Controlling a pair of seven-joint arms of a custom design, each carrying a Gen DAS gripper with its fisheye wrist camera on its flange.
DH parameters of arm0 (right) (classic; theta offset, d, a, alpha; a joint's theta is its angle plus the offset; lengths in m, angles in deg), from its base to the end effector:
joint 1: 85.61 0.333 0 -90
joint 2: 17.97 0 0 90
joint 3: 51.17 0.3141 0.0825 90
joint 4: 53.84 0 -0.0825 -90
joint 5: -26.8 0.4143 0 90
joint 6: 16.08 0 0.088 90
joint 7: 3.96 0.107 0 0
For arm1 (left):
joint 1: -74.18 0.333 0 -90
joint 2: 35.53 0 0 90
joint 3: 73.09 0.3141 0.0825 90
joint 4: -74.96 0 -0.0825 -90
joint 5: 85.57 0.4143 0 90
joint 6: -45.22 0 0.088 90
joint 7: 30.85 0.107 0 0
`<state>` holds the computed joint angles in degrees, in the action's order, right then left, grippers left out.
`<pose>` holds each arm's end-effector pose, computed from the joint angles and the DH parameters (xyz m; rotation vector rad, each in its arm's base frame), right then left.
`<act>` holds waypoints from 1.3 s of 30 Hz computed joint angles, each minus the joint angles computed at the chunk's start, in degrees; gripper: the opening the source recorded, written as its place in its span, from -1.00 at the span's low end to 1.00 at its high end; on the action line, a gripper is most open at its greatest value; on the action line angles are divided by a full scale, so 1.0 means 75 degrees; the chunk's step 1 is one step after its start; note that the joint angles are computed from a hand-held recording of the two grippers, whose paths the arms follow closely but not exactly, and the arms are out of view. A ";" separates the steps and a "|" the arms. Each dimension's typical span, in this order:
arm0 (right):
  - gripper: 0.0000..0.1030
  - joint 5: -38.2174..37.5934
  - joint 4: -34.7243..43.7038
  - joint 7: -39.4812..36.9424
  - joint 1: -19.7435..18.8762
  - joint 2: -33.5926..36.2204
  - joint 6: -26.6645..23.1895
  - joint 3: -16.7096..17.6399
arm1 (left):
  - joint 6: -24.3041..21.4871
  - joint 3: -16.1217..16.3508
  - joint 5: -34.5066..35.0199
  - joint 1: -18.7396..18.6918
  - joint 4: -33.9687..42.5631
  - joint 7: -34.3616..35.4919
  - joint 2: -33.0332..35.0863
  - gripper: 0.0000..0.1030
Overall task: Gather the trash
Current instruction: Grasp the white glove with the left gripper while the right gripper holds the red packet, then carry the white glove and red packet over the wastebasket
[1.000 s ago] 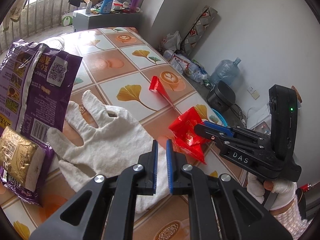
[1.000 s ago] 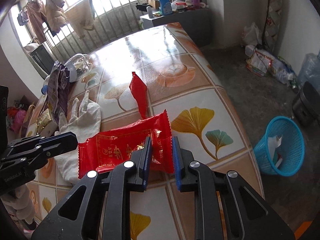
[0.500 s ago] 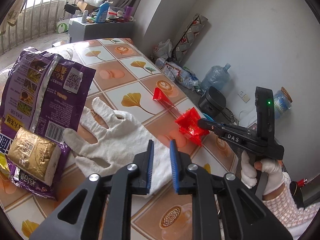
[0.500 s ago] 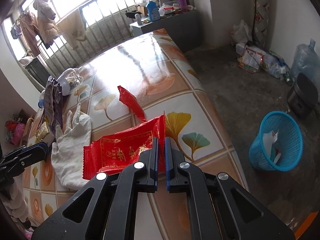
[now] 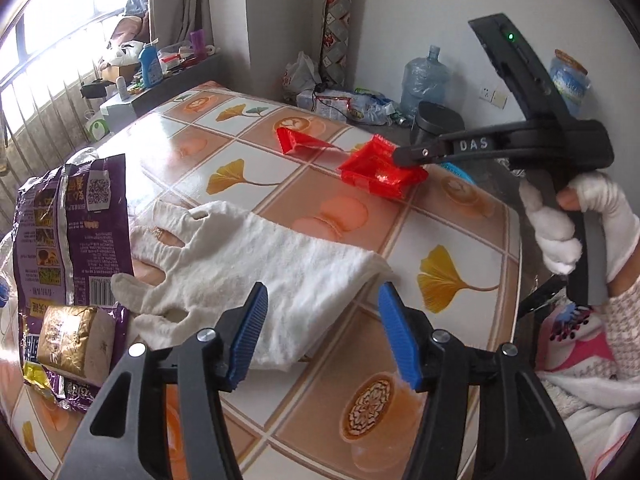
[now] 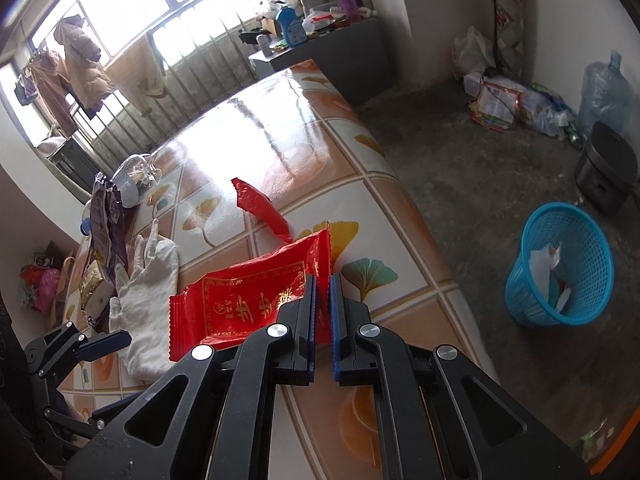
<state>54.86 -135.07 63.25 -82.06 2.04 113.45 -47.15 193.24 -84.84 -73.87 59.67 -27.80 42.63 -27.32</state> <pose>0.7291 0.1011 0.5514 -1.9901 1.4689 -0.1270 0.6086 -0.2964 0.5302 -1.5850 2.1384 -0.7472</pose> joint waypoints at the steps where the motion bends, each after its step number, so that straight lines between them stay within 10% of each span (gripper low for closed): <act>1: -0.91 0.0022 0.0001 0.0009 -0.0006 0.0003 -0.0008 0.0005 | -0.0148 0.0019 0.0050 -0.0011 0.0092 -0.0052 0.0079 0.06; 13: -0.91 0.0412 -0.0058 -0.0190 -0.0125 -0.0054 -0.0067 0.0046 | -0.0147 0.0023 -0.0835 0.0276 0.0067 -0.0068 0.0096 -0.73; 31: -0.93 0.1503 -0.0204 -0.0765 -0.0369 -0.0383 0.0124 0.0059 | 0.1724 0.0221 -0.0552 0.0539 0.0132 -0.1039 -0.0449 -0.81; 39: -0.93 0.1841 -0.0291 -0.0940 -0.0415 -0.0572 0.0400 0.0001 | 0.2015 -0.0045 -0.1802 0.0655 0.0825 0.0148 -0.0095 -0.82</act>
